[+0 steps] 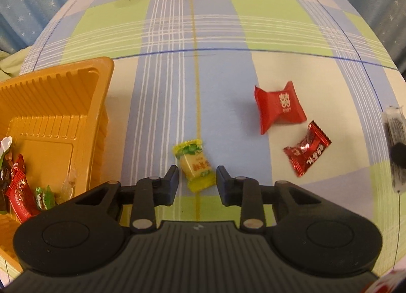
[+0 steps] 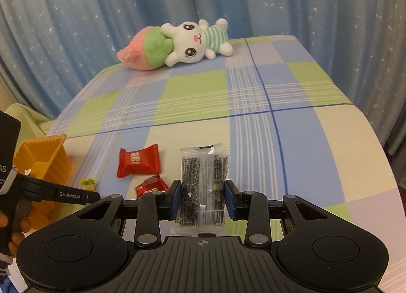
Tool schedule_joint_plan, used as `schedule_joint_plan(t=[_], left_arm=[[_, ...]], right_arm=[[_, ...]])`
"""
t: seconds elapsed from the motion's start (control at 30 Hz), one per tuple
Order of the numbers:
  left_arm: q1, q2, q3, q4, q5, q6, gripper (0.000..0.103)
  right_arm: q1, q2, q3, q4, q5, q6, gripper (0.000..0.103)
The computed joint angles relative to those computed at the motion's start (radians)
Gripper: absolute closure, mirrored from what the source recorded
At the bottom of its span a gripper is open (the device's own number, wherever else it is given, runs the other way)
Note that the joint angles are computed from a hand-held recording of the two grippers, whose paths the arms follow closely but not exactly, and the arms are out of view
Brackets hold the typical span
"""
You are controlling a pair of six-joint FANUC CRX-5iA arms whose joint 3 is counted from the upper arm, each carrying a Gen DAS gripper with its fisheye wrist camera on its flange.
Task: Organize snacks
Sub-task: 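Lower the left tool onto the yellow-green candy and grasp it while the right tool holds the packet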
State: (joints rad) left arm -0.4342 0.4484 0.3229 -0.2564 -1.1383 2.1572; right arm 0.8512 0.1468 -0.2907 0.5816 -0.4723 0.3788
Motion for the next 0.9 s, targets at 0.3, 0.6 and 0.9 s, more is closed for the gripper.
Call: schedule_joint_plan(t=[0.3,0.6,0.9], left_arm=[[-0.022,-0.028,-0.044,0.015,0.049,-0.041,0.076],[-0.034,-0.168,-0.267,0.121,0.204,-0.17,0.076],[-0.031,-0.208,-0.317,0.133,0.218,-0.095,0.075]], right_arm=[[-0.005,-0.018,-0.018,-0.012,0.009,0.011,0.067],[0.007,-0.046,-0.037,-0.047,0.01,0.057,0.067],[0.039,-0.091,-0.071,-0.111,-0.022,0.107,0.067]])
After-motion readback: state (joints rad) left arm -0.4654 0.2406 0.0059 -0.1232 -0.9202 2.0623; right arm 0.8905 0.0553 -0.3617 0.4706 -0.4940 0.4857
